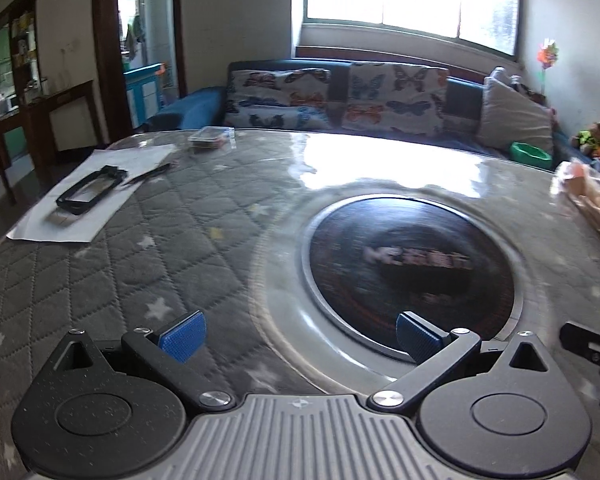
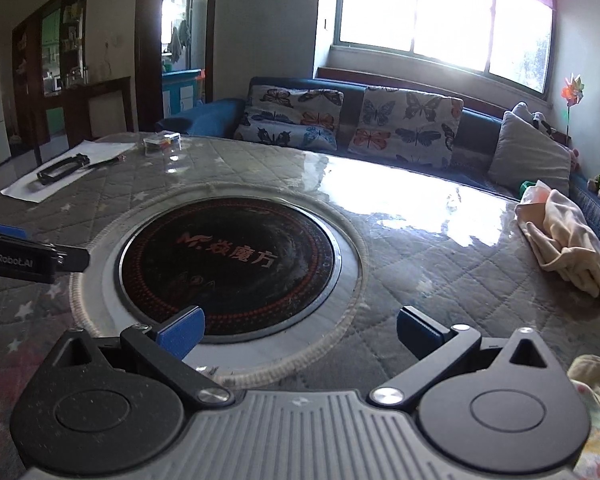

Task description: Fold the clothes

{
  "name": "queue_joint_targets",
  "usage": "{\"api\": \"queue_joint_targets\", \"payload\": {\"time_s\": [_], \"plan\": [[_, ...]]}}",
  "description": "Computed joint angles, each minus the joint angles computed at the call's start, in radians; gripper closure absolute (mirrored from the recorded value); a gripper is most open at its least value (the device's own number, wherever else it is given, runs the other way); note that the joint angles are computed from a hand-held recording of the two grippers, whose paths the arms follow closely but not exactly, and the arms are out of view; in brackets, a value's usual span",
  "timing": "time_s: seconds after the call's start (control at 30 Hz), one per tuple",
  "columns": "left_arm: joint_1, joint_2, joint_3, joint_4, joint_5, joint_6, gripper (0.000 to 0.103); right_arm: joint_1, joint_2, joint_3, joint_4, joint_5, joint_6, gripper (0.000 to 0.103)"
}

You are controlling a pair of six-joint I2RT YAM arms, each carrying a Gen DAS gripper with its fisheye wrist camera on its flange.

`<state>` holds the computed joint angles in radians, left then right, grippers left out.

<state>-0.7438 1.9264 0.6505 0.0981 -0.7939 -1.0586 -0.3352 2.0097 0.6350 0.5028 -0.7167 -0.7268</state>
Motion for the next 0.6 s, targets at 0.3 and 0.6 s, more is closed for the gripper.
{"api": "queue_joint_targets", "payload": {"time_s": [0.3, 0.6], "plan": [[-0.168, 0.032, 0.129, -0.118, 0.006, -0.051, 0.0, -0.222, -0.089, -0.058, -0.162, -0.133, -0.191, 0.0], [-0.256, 0.1, 0.252, -0.146, 0.052, -0.012, 0.0, -0.42, -0.094, -0.023, -0.372, -0.184, -0.416, 0.0]]}}
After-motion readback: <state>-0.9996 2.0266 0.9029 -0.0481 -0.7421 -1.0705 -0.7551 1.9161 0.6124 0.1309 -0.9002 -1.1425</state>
